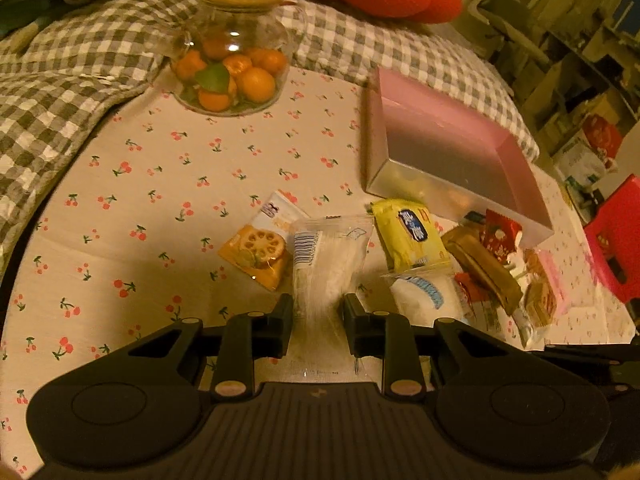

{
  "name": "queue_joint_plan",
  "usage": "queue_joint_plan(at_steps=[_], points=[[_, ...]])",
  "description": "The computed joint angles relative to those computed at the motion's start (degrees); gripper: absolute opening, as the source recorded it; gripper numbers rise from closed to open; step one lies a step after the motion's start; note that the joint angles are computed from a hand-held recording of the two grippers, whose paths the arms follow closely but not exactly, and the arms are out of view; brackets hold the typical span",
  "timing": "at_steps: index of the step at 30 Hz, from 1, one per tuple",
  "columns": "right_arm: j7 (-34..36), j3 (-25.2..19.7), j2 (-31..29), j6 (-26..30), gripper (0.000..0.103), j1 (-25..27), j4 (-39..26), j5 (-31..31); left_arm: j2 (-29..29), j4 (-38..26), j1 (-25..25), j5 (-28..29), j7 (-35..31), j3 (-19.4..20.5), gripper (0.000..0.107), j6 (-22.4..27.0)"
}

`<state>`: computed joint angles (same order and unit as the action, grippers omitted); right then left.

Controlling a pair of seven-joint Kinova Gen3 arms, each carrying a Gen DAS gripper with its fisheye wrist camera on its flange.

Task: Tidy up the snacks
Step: 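Lift the white pastry in the left gripper while the right carries another pastry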

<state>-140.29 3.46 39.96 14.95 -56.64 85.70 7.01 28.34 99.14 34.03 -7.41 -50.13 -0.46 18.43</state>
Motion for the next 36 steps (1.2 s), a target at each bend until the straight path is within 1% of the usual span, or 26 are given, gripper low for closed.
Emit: queue_joint_plan(at_steps=[8, 15, 19, 30, 33, 36], points=[[-0.6, 1.3, -1.8, -2.8, 0.021, -0.2, 1.9, -0.5, -0.3, 0.3, 0.6, -0.2, 1.7, -1.0, 0.024, -0.9], [-2.1, 4.6, -3.4, -5.5, 0.021, -1.2, 4.2, -1.5, -0.6, 0.2, 1.1, -0.2, 2.9, -1.7, 0.024, -1.9], [-2.7, 6.2, -4.4, -7.6, 0.021, -1.3, 5.5, -2.7, -0.6, 0.0, 0.5, 0.6, 3.1, -1.0, 0.024, -2.7], [-0.7, 9.8, -6.1, -13.1, 0.021, -0.9, 9.0, -8.2, 0.3, -2.1, 1.9, 1.4, 4.8, -2.2, 0.023, -3.8], [0.3, 10.3, -6.0, -14.3, 0.021, -0.2, 9.6, -10.2, 0.8, -2.7, 2.9, 1.5, 5.8, -3.0, 0.023, -4.0], [1.5, 9.9, -6.0, -16.0, 0.021, 1.5, 10.6, -12.4, 1.5, -3.9, 3.7, 1.3, 6.4, -3.4, 0.023, -3.9]])
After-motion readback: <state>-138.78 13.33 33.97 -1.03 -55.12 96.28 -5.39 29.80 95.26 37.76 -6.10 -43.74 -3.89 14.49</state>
